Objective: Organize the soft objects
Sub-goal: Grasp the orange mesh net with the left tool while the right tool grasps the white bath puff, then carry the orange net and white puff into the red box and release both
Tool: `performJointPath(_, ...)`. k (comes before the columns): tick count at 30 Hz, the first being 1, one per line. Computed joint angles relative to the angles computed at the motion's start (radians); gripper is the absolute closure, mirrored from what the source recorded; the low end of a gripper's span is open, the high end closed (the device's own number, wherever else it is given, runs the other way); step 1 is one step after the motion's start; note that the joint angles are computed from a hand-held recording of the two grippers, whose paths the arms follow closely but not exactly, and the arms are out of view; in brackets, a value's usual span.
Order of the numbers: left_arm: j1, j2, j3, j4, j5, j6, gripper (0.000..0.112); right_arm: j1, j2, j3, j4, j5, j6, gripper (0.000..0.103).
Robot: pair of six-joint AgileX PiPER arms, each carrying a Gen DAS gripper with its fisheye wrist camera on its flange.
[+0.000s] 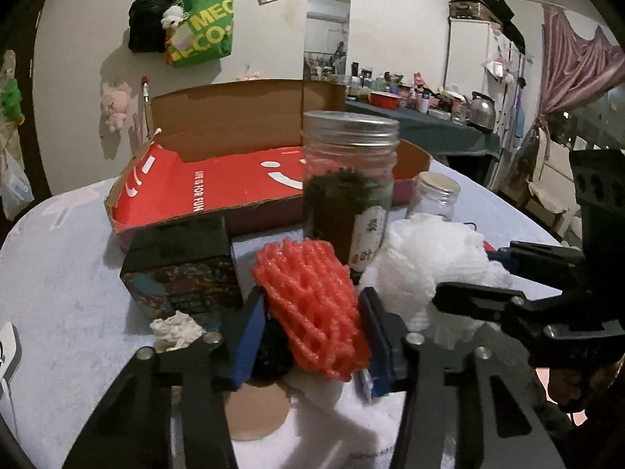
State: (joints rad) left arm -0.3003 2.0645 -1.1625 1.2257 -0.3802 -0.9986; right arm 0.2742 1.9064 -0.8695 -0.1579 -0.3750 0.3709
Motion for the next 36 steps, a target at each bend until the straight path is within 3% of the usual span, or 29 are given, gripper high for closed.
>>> performJointPath(6,0.018,-0.026,0.017,0.031,-0.033,-0.033,0.073,0.028,-0.045,0.078,0.133,-0.088,-0.080,0.069)
performJointPath(14,0.042,-0.095,0.077,-0.018,-0.086,0.031,0.074,0.082,-0.138,0.152,0.405,-0.146,-0.308,0.070)
performJointPath(23,0.076,-0.150,0.117,-0.020,-0.132,0.045,0.074,0.098,-0.202,0.218,0.487,-0.204,-0.358,0.070)
performJointPath(28,0.089,-0.193,0.130,-0.051,-0.139,0.081,0.074,0.097,-0.253,0.227,0.533,-0.203,-0.420,0.070)
performJointPath(36,0.108,-0.223,0.052,0.044,-0.146,-0.009,0.074,0.022,-0.316,0.159,0.480,-0.114,-0.457,0.070)
